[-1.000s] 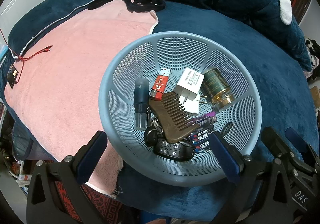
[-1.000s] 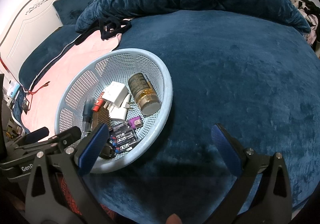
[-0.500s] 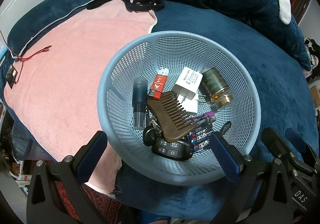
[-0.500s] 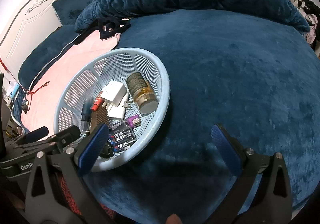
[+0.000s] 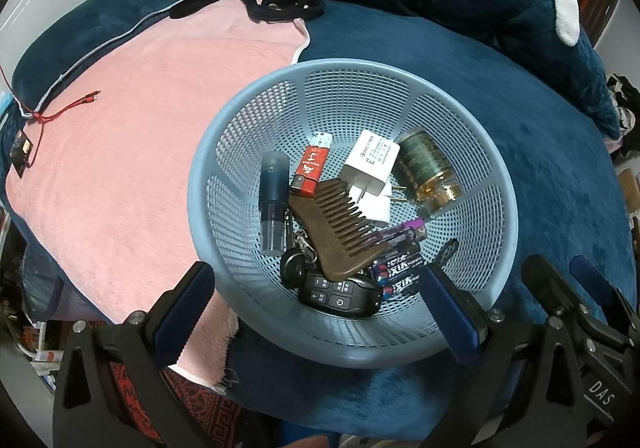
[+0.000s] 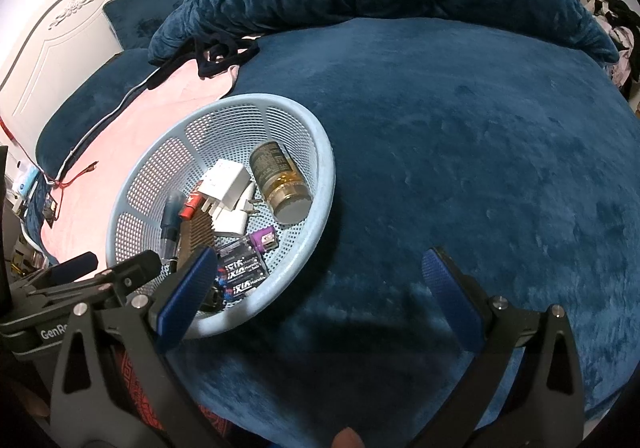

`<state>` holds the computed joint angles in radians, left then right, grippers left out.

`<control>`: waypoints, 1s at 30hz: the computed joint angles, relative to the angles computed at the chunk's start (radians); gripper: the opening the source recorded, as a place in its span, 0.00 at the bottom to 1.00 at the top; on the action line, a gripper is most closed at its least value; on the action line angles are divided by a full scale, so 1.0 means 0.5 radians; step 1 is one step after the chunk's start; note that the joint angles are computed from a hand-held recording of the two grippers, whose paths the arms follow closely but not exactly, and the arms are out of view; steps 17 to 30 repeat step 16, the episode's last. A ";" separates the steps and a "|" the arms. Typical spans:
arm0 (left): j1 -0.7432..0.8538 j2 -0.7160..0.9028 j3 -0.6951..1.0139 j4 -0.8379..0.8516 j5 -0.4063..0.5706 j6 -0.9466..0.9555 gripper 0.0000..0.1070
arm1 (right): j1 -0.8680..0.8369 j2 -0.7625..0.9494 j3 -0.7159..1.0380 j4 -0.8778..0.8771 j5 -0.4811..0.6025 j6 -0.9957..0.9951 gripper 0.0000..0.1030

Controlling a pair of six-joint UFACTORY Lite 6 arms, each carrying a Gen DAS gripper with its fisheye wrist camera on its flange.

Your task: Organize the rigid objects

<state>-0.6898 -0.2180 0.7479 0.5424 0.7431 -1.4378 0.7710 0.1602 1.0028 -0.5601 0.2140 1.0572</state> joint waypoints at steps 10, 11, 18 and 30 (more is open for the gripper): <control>-0.119 0.116 0.086 0.019 -0.018 -0.057 0.95 | -0.043 -0.126 -0.121 0.000 -0.003 -0.004 1.00; -0.137 0.133 0.102 0.022 -0.021 -0.061 0.95 | -0.053 -0.144 -0.138 0.006 -0.004 -0.010 1.00; -0.245 0.295 0.256 0.042 -0.042 -0.082 0.95 | -0.144 -0.305 -0.301 -0.014 -0.012 0.032 1.00; -0.245 0.295 0.256 0.042 -0.042 -0.082 0.95 | -0.144 -0.305 -0.301 -0.014 -0.012 0.032 1.00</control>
